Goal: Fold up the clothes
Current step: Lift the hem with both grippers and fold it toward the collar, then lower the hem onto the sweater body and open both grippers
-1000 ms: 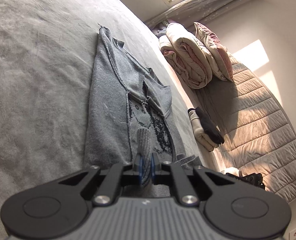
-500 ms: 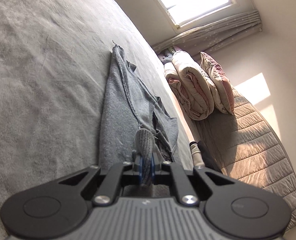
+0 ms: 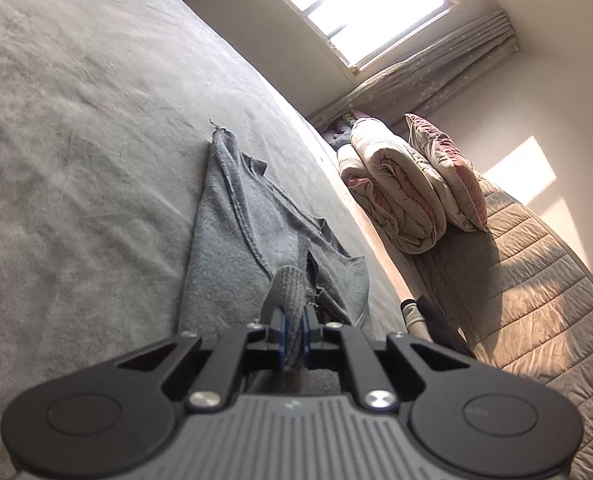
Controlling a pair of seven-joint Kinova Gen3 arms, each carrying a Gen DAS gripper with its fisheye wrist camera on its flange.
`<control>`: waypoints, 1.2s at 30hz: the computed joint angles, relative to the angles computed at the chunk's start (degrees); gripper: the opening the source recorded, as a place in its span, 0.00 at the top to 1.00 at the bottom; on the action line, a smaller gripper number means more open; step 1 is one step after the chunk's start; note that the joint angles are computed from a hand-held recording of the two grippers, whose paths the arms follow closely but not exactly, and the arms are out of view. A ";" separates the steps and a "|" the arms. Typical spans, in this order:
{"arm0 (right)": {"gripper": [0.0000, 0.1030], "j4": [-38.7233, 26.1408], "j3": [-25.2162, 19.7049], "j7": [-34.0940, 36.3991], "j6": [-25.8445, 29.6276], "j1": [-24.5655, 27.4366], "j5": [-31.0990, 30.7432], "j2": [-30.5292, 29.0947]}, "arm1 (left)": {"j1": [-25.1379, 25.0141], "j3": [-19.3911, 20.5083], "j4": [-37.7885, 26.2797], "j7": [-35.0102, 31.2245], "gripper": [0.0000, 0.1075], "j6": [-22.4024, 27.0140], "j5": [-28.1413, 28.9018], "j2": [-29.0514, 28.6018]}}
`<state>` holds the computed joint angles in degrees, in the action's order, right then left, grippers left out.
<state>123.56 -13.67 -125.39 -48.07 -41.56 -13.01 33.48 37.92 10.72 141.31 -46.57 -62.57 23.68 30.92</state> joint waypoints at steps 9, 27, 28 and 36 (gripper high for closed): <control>0.89 -6.90 1.51 0.63 8.14 2.65 0.55 1.81 | -7.60 -0.41 -5.11 1.47 0.93 8.59 -6.37 -0.12; 0.78 -15.65 11.19 17.17 20.41 -6.28 -14.01 4.42 | -0.87 -4.57 -14.08 -21.34 0.81 21.62 11.92 0.84; 0.69 -15.85 11.73 18.31 21.93 -6.71 -15.00 3.73 | -1.40 -4.08 -14.20 -22.86 0.73 23.43 13.21 -0.37; 0.58 -12.51 14.86 26.40 21.65 -11.74 -20.99 -1.85 | 9.20 -9.13 -14.39 -37.49 0.67 24.48 25.40 -6.64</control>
<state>111.05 1.18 -98.98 -26.43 -53.30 -34.00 31.63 47.12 1.58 126.91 -84.06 -38.08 49.09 24.28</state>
